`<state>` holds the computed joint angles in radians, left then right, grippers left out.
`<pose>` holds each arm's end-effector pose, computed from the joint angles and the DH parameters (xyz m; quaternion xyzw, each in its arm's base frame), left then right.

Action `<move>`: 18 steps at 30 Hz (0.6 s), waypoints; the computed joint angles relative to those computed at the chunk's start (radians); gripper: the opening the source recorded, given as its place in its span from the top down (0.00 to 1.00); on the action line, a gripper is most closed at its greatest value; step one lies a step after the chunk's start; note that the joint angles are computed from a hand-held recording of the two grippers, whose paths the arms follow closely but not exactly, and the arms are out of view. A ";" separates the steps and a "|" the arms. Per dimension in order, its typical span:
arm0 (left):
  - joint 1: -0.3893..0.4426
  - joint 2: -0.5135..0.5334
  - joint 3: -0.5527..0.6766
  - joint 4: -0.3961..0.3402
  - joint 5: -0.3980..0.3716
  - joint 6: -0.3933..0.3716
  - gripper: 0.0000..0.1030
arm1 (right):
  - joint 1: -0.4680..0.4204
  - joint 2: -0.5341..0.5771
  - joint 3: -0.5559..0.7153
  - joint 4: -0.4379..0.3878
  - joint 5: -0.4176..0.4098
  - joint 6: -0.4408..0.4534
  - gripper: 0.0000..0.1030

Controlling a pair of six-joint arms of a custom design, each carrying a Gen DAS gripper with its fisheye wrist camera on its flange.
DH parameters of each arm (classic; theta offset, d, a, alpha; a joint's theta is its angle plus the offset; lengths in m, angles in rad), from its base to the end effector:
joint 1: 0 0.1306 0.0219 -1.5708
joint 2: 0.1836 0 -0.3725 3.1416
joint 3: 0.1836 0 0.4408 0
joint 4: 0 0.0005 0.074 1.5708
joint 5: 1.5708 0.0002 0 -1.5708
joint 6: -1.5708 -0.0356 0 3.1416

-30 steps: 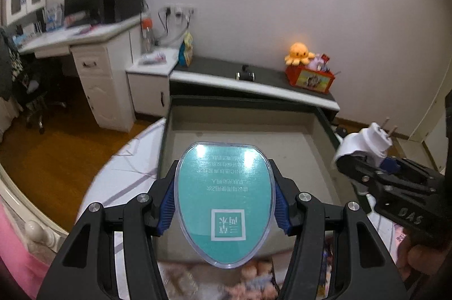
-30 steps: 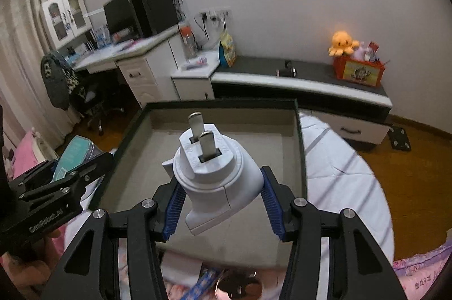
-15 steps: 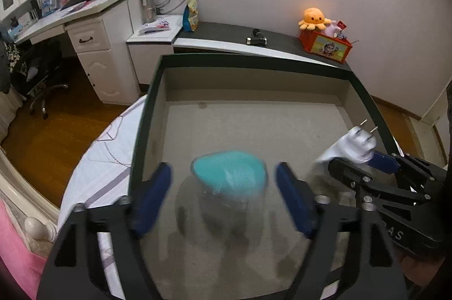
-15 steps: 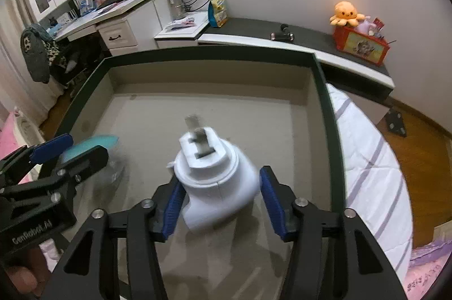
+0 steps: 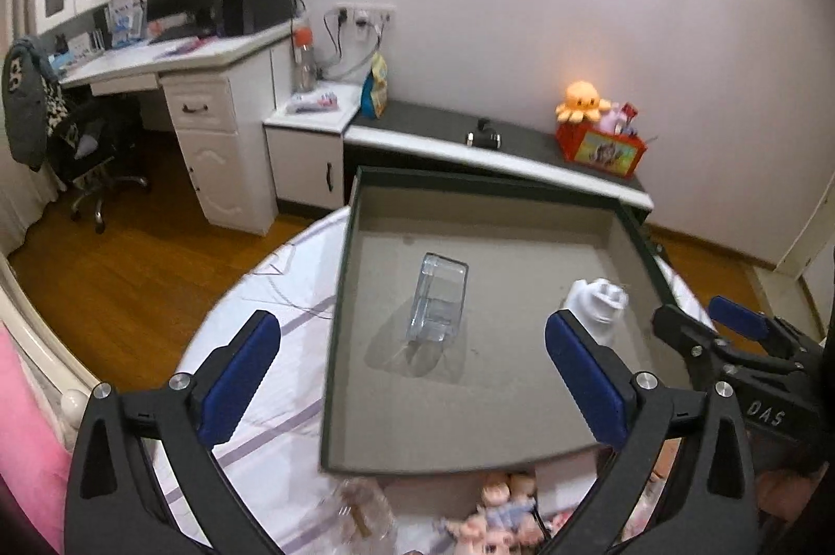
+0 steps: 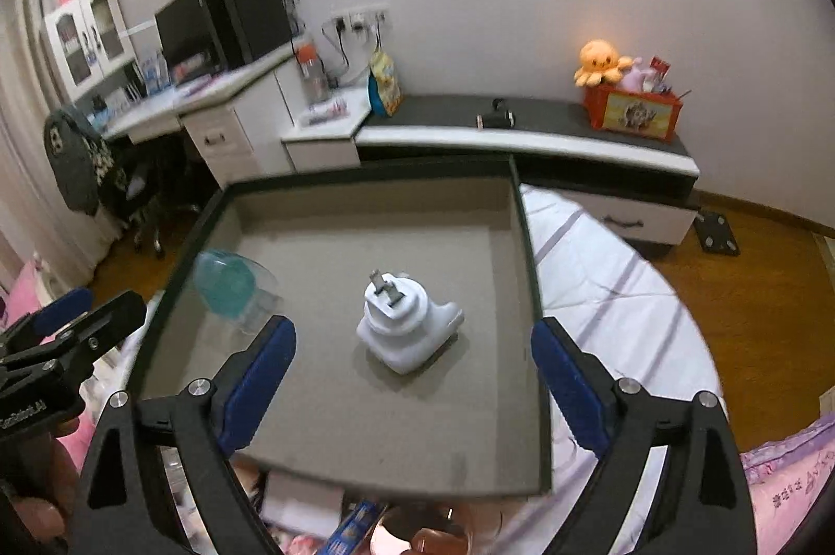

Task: Organize rigid objects
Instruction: 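Place the teal case in the tray with the left gripper while the right places the white adapter, then open both grippers and withdraw them from the tray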

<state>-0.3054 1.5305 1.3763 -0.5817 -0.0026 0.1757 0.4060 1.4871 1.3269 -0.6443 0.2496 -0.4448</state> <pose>0.5643 -0.1783 0.3579 0.0587 0.9122 -0.0954 0.3940 0.5267 0.2163 0.3526 0.0644 0.9192 0.0479 0.3855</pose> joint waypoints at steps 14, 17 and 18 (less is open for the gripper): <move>0.027 -0.350 -0.309 0.127 -0.026 0.045 0.00 | 0.146 -0.279 -0.226 0.090 0.196 -0.075 0.09; 0.023 -0.404 -0.363 0.133 -0.017 0.042 0.00 | 0.169 -0.322 -0.269 0.102 0.203 -0.095 0.09; 0.021 -0.417 -0.375 0.131 -0.018 0.043 0.00 | 0.180 -0.333 -0.280 0.104 0.209 -0.098 0.09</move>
